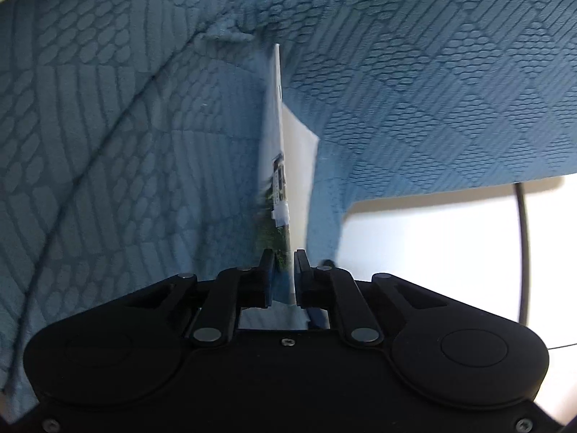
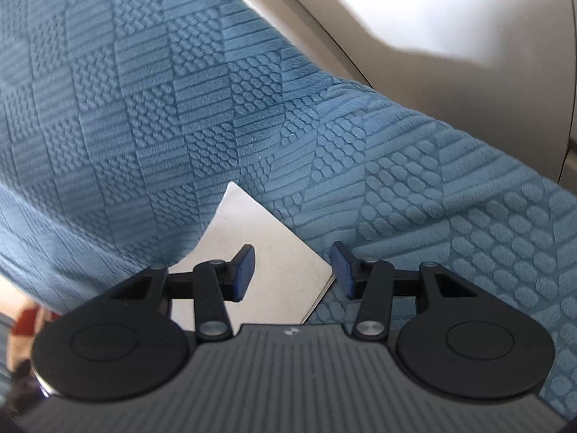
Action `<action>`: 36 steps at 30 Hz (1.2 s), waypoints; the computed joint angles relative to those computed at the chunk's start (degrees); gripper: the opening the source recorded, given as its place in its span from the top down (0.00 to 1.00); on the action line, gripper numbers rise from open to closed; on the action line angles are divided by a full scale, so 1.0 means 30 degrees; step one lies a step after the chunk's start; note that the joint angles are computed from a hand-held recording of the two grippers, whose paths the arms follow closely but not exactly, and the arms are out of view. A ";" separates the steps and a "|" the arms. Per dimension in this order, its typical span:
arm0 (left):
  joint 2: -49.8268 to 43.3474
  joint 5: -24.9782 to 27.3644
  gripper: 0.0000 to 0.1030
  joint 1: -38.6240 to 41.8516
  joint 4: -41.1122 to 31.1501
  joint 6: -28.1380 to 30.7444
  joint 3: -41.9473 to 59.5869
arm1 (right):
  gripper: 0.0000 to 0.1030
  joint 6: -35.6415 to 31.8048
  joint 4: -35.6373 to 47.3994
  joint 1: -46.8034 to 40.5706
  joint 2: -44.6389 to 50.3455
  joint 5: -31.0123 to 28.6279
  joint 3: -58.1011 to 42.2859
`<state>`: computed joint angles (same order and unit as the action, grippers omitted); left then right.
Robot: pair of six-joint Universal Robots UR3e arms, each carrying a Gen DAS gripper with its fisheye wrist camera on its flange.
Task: Organize objects
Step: 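Close both grippers on the sheet edge and lift it, then carry the held white sheet with both grippers over the book stack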
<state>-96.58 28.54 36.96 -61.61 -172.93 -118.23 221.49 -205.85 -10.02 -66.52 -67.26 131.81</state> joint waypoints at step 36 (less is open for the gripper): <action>0.3846 0.0682 0.98 0.2118 -1.1211 0.7241 0.2944 | 0.57 0.6341 -0.5833 -0.1485 0.1131 0.6815 0.3121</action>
<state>-85.04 30.59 43.31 -95.25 -151.20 -109.39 240.51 -223.35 -14.47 -63.13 -46.82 141.17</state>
